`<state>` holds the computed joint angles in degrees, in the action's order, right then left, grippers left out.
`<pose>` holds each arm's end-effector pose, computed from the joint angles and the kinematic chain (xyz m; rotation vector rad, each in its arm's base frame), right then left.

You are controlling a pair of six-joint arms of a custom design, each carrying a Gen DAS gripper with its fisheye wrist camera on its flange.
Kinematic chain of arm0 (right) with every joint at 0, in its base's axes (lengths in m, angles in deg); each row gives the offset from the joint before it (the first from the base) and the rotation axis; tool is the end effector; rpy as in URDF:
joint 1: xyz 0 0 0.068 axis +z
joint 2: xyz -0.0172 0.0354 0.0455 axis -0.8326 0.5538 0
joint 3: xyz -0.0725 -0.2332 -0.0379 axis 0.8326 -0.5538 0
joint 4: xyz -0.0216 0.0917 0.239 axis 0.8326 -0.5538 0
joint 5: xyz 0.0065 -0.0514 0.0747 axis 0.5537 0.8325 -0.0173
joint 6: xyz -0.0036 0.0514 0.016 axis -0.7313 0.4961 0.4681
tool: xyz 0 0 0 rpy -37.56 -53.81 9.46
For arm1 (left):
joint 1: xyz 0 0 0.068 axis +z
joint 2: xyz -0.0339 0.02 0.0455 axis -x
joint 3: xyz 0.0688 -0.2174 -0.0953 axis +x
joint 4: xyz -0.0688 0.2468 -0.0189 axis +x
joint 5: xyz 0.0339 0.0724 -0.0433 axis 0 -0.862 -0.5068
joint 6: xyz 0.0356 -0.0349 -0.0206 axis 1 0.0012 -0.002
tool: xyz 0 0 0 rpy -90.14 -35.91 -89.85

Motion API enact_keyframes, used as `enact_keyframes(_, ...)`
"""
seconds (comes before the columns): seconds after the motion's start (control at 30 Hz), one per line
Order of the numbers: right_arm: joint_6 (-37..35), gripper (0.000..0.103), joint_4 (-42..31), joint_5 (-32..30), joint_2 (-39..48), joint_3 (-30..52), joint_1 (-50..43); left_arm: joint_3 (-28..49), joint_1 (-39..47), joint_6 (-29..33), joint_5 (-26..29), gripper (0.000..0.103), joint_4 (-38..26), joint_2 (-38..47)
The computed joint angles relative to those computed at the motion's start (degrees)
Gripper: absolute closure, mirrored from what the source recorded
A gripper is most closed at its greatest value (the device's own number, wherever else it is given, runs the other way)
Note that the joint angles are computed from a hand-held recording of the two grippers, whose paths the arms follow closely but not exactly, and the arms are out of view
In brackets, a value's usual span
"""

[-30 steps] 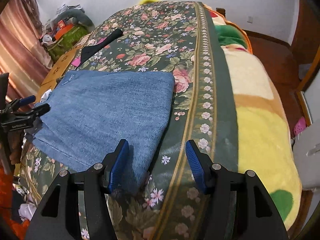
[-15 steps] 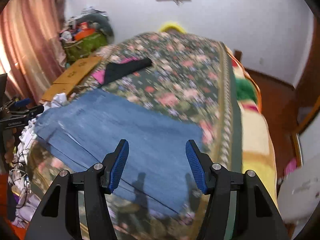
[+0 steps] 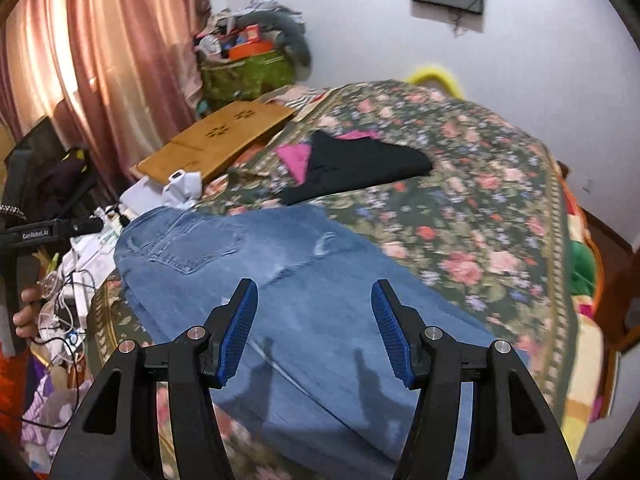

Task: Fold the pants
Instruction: 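Grasp the jeans edge with the left tool and lift it over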

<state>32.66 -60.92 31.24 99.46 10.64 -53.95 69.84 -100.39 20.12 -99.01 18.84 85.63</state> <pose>0.3114 0.0315 0.2001 -0.9493 2.2869 0.4772 0.1987 -0.0307 0.1466 -0.8425 2.4050 -0.1844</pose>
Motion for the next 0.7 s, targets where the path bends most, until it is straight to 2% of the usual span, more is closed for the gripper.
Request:
enact_keyframes(0.07, 1.38, 0.048, 0.39, 0.63, 0.86, -0.74, 1.87, -3.47, 2.89, -0.08, 5.26, 0.0, 3.04, 0.16)
enact_keyframes(0.2, 3.68, 0.048, -1.05, 0.46, 4.77, -0.44, 4.23, -7.33, 6.21, 0.43, 12.2, 0.0, 8.73, 3.73)
enact_keyframes(0.3, 3.66, 0.048, -3.13, 1.53, 7.73, 0.09, 5.8, -10.0, 9.69, 0.5, 19.53, 0.0, 15.0, 7.31)
enact_keyframes(0.4, 2.26, 0.045, 1.26, 4.15, 4.45, -4.69, 7.36, -12.63, 13.54, -0.76, 27.71, 0.0, 24.04, 12.95)
enact_keyframes(0.47, 1.42, 0.045, 2.34, 6.08, 3.06, -6.01, 8.33, -14.07, 15.02, -1.81, 30.02, 0.0, 29.22, 15.38)
enact_keyframes(0.53, 1.56, 0.045, 1.65, 5.88, 3.35, -5.46, 8.15, -14.98, 16.9, -2.26, 32.71, 0.0, 33.77, 17.7)
enact_keyframes(0.7, 1.45, 0.044, 0.2, 4.42, 5.2, -3.75, 7.38, -14.22, 25.11, -2.93, 43.54, 0.0, 49.07, 32.01)
